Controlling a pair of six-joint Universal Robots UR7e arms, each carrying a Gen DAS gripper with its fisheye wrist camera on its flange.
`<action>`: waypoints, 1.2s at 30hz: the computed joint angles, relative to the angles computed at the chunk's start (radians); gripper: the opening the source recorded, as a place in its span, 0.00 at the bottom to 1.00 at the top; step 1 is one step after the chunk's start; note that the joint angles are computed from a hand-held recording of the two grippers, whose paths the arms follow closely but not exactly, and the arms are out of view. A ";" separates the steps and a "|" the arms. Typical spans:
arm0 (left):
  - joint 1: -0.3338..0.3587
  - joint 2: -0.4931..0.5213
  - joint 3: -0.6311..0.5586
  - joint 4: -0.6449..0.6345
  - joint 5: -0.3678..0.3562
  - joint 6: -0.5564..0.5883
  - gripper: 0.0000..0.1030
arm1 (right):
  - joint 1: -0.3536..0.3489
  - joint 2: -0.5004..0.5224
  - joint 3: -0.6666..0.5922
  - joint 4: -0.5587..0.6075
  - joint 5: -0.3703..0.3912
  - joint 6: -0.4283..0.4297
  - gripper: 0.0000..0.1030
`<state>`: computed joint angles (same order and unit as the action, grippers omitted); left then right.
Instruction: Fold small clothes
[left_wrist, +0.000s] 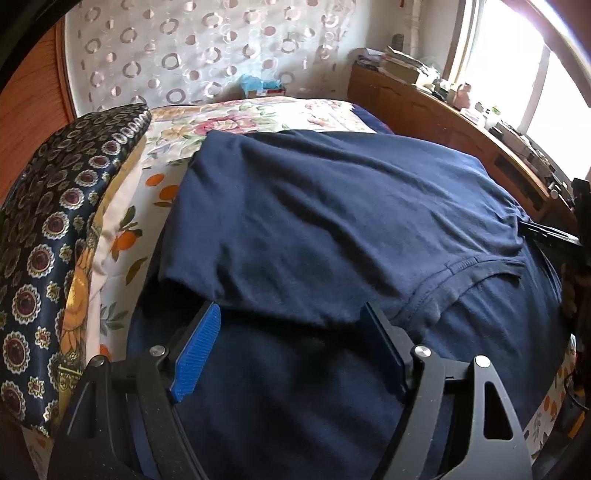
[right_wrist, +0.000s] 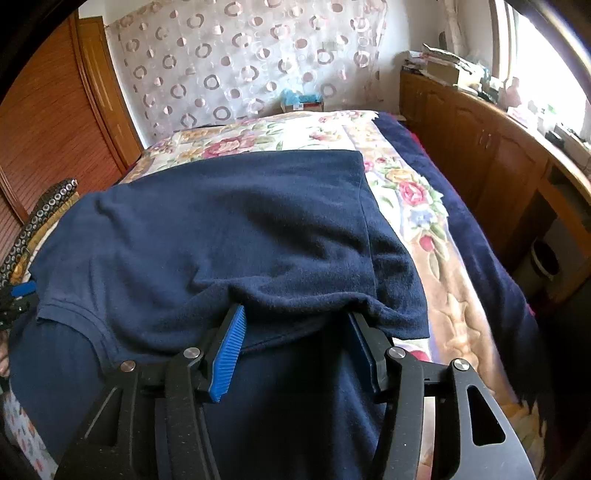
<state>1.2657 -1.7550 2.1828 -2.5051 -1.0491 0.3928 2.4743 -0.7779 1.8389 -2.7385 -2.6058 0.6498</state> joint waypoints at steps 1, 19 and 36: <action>0.000 -0.001 0.003 -0.008 0.006 -0.006 0.76 | 0.000 -0.003 0.004 0.001 -0.001 0.000 0.54; 0.014 0.081 -0.045 -0.109 0.034 -0.071 0.66 | -0.004 0.053 -0.037 -0.033 0.002 -0.021 0.57; 0.031 0.112 -0.058 -0.167 0.056 -0.037 0.32 | -0.011 0.067 -0.082 0.074 -0.036 0.004 0.56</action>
